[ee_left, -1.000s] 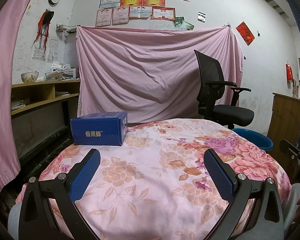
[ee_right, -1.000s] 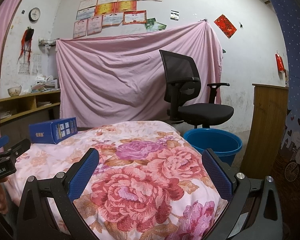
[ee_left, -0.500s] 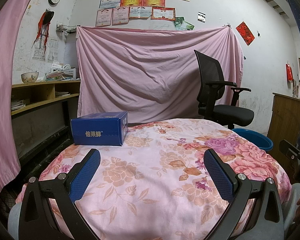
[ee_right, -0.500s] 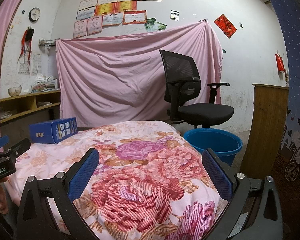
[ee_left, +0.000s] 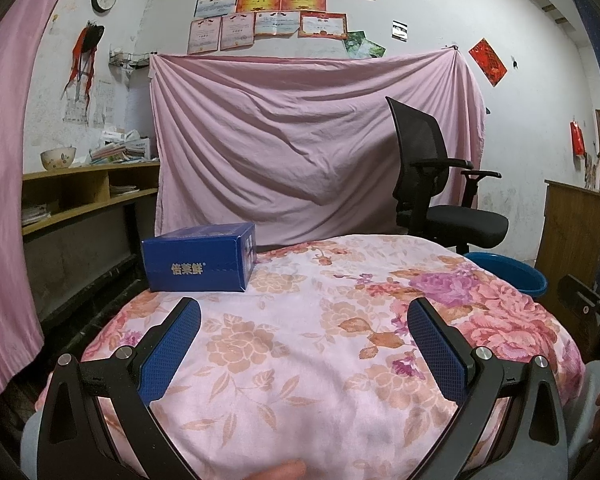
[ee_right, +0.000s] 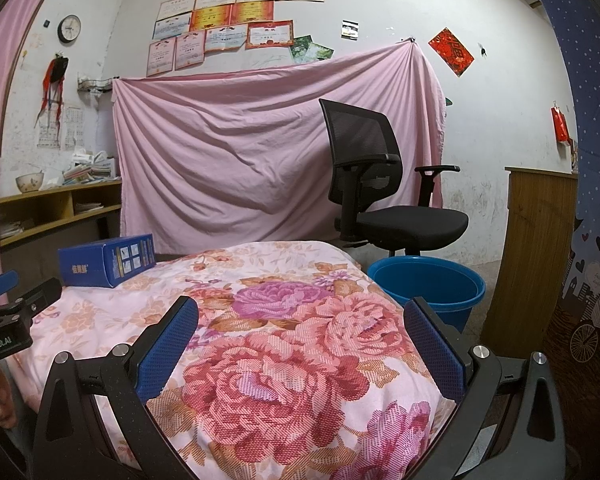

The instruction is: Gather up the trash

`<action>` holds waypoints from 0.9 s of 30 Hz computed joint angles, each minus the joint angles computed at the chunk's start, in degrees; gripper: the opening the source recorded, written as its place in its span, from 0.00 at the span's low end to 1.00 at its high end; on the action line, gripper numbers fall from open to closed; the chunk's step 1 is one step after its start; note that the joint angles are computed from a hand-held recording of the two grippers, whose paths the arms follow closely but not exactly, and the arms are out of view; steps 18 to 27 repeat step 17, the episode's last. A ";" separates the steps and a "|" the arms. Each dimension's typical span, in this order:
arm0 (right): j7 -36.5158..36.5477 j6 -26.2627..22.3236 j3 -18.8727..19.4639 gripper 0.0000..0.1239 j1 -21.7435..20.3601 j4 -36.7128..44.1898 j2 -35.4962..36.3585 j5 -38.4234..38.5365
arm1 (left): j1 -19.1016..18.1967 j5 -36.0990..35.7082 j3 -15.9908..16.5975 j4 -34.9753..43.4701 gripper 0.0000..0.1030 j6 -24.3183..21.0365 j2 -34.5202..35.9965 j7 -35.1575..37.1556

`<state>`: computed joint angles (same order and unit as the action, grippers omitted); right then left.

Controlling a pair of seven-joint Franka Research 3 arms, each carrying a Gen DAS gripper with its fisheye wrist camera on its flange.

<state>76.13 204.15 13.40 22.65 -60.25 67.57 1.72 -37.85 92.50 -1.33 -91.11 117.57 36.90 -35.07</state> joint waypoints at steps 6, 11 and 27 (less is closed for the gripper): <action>0.11 0.26 -0.01 0.83 -0.02 -0.45 -0.22 -0.06 | -0.32 -0.60 0.24 1.10 0.98 -1.15 0.99 1.36; 0.13 0.25 -0.08 0.83 0.03 -0.51 -0.27 0.00 | -0.50 -0.84 0.59 1.65 0.98 -1.14 1.46 1.65; 0.13 0.22 -0.11 0.83 0.06 -0.56 -0.31 0.05 | -0.59 -1.00 0.70 1.48 0.98 -0.98 1.55 1.59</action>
